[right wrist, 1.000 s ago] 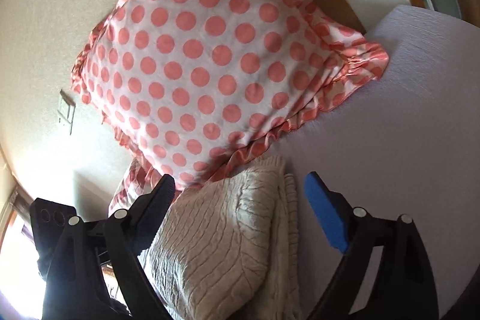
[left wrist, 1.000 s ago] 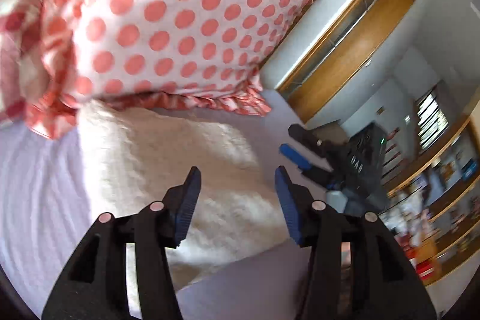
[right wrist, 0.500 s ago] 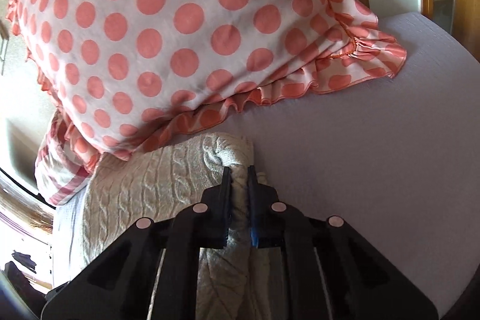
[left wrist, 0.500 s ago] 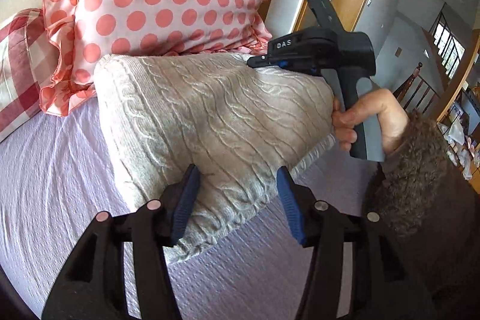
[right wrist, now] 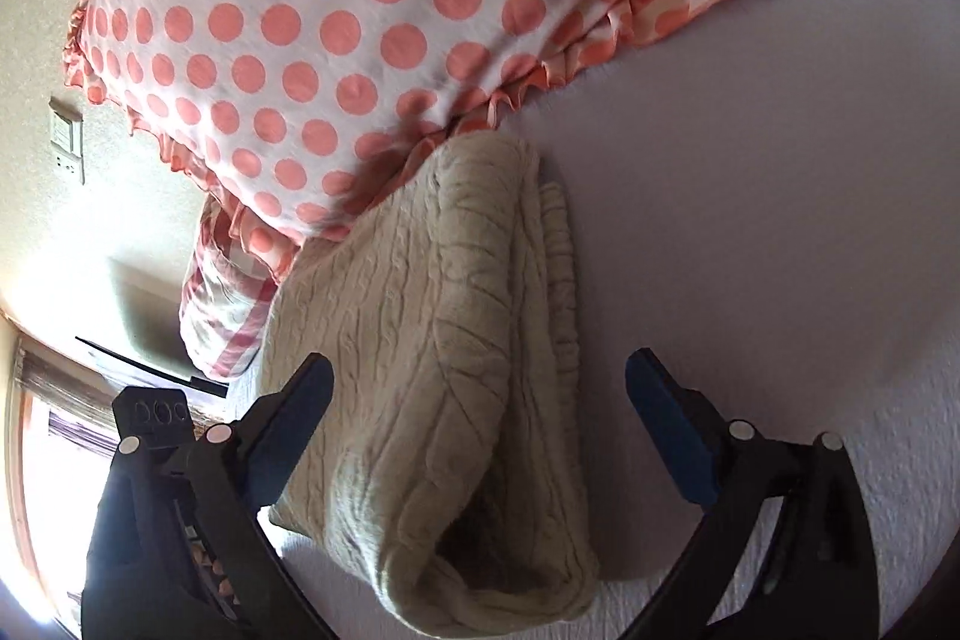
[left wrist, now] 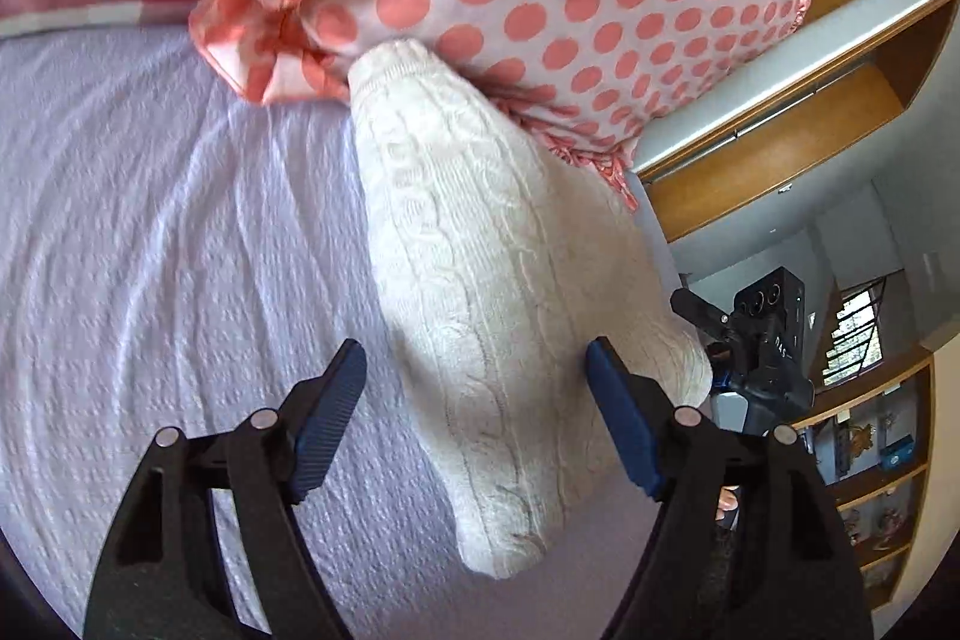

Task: Fold small clothes
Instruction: 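Grasp the hem with both tools and fold it up toward the collar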

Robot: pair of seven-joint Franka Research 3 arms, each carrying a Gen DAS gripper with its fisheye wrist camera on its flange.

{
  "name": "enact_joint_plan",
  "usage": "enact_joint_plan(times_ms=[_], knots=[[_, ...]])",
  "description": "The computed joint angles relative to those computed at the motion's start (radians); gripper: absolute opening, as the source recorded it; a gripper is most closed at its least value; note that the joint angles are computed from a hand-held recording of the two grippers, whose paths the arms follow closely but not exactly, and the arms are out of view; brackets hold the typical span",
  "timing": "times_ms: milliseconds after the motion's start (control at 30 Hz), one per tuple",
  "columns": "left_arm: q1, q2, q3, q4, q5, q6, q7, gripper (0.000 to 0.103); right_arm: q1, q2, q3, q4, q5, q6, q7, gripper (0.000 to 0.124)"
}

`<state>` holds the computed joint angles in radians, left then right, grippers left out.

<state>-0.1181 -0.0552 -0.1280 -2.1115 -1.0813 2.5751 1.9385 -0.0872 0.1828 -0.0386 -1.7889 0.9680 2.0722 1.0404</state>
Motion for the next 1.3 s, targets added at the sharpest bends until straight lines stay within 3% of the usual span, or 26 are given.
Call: enact_joint_plan(times_ms=[67,100,167,200,233,300,367,533,633,700,767,800,867,900,967,1067,1100,1200,1267,1300], knots=[[-0.001,0.027,-0.001,0.023,-0.023,-0.039,0.017,0.075,-0.006,-0.009,0.002,-0.016,0.027,-0.011,-0.034,0.089],[0.001,0.044,-0.004,0.039,-0.031,-0.061,0.018,0.074,-0.015,0.003,0.001,-0.008,0.051,-0.054,-0.041,0.079],[0.006,0.059,-0.014,0.051,-0.059,-0.049,0.031,0.076,-0.018,-0.003,0.004,-0.032,0.083,-0.053,-0.076,0.065],[0.010,0.065,-0.017,0.056,-0.077,-0.051,0.035,0.075,-0.022,-0.002,0.004,-0.040,0.110,-0.067,-0.094,0.053],[0.015,0.070,-0.018,0.060,-0.086,-0.052,0.025,0.071,-0.028,-0.002,0.003,-0.051,0.143,-0.080,-0.104,0.045],[0.027,0.070,-0.019,0.057,-0.093,-0.060,0.024,0.052,-0.038,0.000,0.003,-0.064,0.207,-0.118,-0.107,0.042],[0.040,0.043,-0.014,0.032,-0.118,-0.068,0.064,0.045,-0.031,-0.022,0.007,-0.079,0.230,-0.133,-0.120,0.040],[0.048,-0.156,0.046,-0.129,-0.094,-0.024,0.154,0.043,0.047,-0.076,0.036,-0.090,0.234,-0.145,-0.212,0.036],[0.075,-0.251,0.064,-0.229,0.076,0.049,0.054,0.047,0.118,-0.053,0.064,-0.069,0.170,-0.100,-0.201,0.036],[0.116,-0.262,0.047,-0.267,0.247,0.080,-0.078,0.054,0.170,-0.044,0.079,-0.068,0.076,-0.020,-0.145,0.043],[0.093,-0.274,0.079,-0.297,0.241,0.109,-0.066,0.057,0.191,-0.072,0.078,-0.093,0.036,0.043,-0.131,0.053],[0.079,-0.303,0.092,-0.318,0.236,0.128,-0.056,0.057,0.204,-0.103,0.075,-0.113,-0.016,0.097,-0.106,0.064],[0.078,-0.382,0.074,-0.374,0.296,0.216,-0.087,0.055,0.215,-0.194,0.067,-0.193,0.001,0.219,-0.145,0.069],[0.051,-0.422,0.088,-0.396,0.288,0.261,-0.060,0.056,0.215,-0.234,0.055,-0.222,0.066,0.220,-0.198,0.071],[-0.065,-0.493,0.158,-0.432,0.222,0.320,0.035,0.059,0.220,-0.287,0.020,-0.251,0.193,0.125,-0.300,0.082],[-0.191,-0.497,0.221,-0.418,0.210,0.299,0.081,0.069,0.241,-0.290,0.005,-0.238,0.230,-0.028,-0.336,0.093],[-0.203,-0.469,0.219,-0.404,0.236,0.291,0.063,0.073,0.250,-0.281,0.016,-0.230,0.206,-0.028,-0.318,0.095],[-0.148,-0.318,0.148,-0.340,0.413,0.274,-0.125,0.073,0.264,-0.230,0.065,-0.215,0.044,0.109,-0.156,0.096],[-0.149,-0.308,0.121,-0.373,0.464,0.367,-0.129,0.073,0.265,-0.223,0.044,-0.232,0.107,0.113,-0.175,0.096],[-0.112,-0.325,0.083,-0.385,0.540,0.359,-0.185,0.073,0.262,-0.236,0.041,-0.237,0.108,0.102,-0.166,0.096]])
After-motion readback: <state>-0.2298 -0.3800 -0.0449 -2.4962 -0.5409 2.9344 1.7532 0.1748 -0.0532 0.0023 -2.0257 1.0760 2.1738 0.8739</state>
